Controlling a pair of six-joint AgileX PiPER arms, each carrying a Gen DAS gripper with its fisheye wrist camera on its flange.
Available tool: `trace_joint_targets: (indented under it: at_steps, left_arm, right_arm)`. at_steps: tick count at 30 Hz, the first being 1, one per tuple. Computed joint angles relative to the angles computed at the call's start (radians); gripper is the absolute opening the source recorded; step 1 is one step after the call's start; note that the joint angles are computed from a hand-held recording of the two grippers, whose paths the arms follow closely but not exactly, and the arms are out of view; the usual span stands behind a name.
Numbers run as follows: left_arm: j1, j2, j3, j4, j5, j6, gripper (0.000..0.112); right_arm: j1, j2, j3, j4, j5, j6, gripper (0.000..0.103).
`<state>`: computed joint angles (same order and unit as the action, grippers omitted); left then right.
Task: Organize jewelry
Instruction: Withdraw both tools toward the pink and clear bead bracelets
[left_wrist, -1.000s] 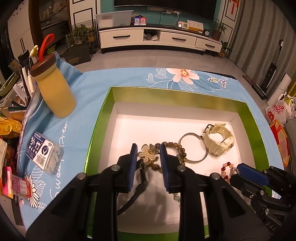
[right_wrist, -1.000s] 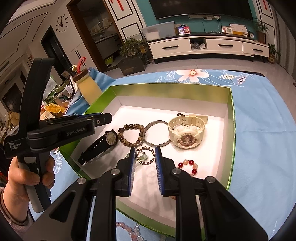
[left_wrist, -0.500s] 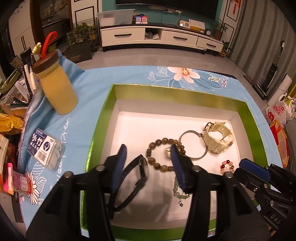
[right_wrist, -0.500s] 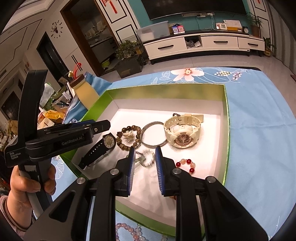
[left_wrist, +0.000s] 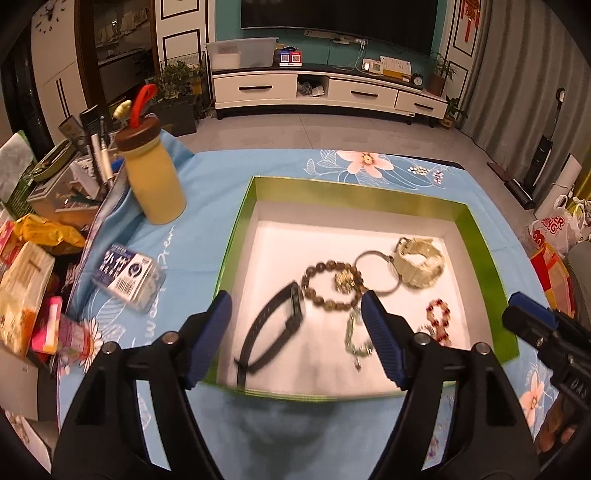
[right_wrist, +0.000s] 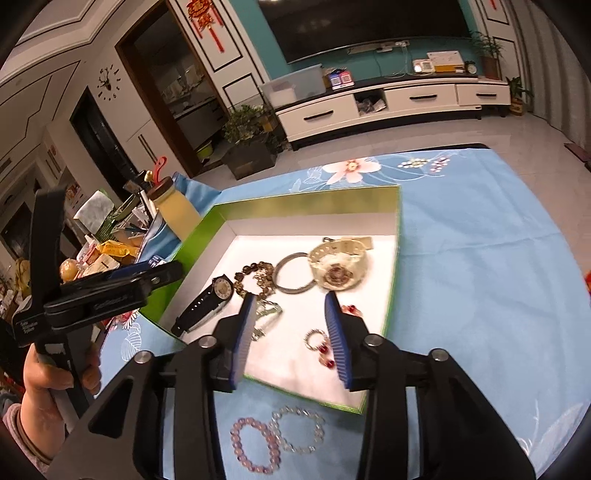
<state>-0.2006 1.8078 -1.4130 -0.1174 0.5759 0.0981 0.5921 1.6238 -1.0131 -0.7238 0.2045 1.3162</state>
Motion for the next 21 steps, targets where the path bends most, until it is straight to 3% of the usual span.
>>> trace_joint_targets:
  at_steps: [3,6,15,21]
  left_arm:
    - [0.005,-0.076,0.099,-0.015,-0.027,0.016,0.077]
    - [0.009,-0.133,0.178,-0.04,-0.037,0.041,0.077]
    - [-0.004,-0.272,0.439,-0.104,-0.083,0.083,0.077]
    - [-0.069,-0.299,0.562,-0.114,-0.132,0.055,0.077]
  right_arm:
    - [0.03,-0.062,0.07,-0.176,0.044,0.2,0.042]
    - [0.053,-0.125,0.147,-0.253,0.073,0.306,0.042]
    - [0.134,-0.262,0.349,-0.334,0.142,0.508,0.042]
    - [0.241,-0.301,0.413,-0.373,0.197,0.641,0.042]
